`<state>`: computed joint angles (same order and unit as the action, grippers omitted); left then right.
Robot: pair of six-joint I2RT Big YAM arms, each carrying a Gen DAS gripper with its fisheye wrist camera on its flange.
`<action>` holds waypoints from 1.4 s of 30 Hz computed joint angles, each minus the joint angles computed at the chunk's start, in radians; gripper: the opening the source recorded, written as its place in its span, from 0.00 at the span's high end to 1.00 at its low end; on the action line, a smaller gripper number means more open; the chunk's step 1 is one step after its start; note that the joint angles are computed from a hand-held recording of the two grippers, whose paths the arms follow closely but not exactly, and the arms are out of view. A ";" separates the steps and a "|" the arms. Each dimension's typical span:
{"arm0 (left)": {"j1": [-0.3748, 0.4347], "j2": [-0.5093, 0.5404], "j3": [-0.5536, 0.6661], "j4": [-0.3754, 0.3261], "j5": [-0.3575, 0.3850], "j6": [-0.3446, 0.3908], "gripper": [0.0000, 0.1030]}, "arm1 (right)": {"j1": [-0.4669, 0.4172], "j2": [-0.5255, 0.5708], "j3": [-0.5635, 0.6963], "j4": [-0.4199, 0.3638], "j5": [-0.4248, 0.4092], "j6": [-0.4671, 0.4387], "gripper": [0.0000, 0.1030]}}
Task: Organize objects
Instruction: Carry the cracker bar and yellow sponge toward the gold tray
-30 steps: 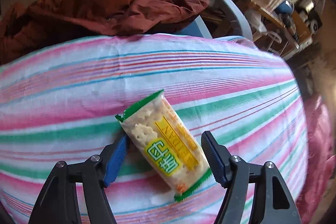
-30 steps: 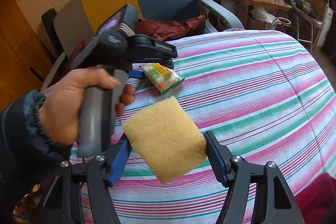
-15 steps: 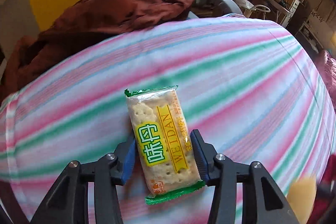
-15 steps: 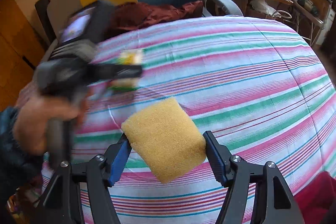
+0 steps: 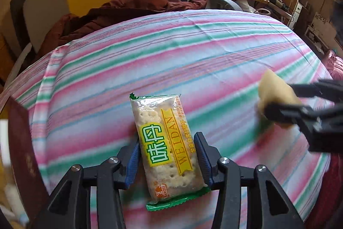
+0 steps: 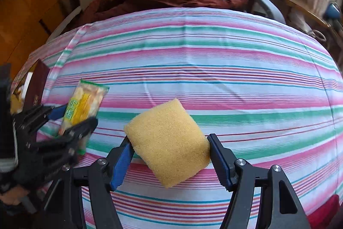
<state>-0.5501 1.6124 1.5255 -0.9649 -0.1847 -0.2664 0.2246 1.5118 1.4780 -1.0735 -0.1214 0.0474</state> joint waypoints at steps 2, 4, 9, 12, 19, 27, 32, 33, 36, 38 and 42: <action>-0.007 -0.025 -0.036 0.025 -0.012 0.002 0.53 | 0.011 0.002 -0.007 0.006 0.006 -0.007 0.33; -0.013 -0.048 -0.067 0.042 -0.022 0.014 0.53 | 0.021 0.003 -0.015 0.013 0.019 -0.012 0.33; -0.023 -0.080 -0.102 0.057 -0.034 0.021 0.54 | 0.027 0.005 -0.018 0.028 0.040 -0.013 0.33; -0.023 -0.092 -0.116 0.060 -0.036 0.020 0.54 | 0.030 0.004 -0.018 0.029 0.048 -0.016 0.33; -0.028 -0.125 -0.140 0.064 -0.053 0.020 0.57 | 0.041 0.002 -0.022 0.042 0.071 -0.018 0.34; -0.028 -0.135 -0.153 0.061 -0.044 0.017 0.57 | 0.055 0.006 -0.019 0.041 0.101 -0.023 0.34; -0.022 -0.141 -0.171 0.075 -0.010 0.010 0.57 | 0.057 0.009 -0.019 0.039 0.106 -0.031 0.34; -0.019 -0.145 -0.179 0.085 -0.002 0.011 0.57 | 0.057 0.012 -0.018 0.037 0.108 -0.034 0.34; -0.006 -0.150 -0.189 0.098 0.033 0.010 0.57 | 0.063 0.015 -0.017 0.037 0.121 -0.041 0.34; 0.003 -0.152 -0.192 0.104 0.059 -0.003 0.56 | 0.065 0.015 -0.017 0.036 0.127 -0.046 0.34; 0.011 -0.150 -0.188 0.099 0.082 -0.016 0.56 | 0.066 0.015 -0.017 0.035 0.130 -0.053 0.34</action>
<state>-0.5389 1.4622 1.3373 -0.8657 -0.1024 -0.2820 0.2904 1.5272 1.4612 -1.0386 0.0089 -0.0054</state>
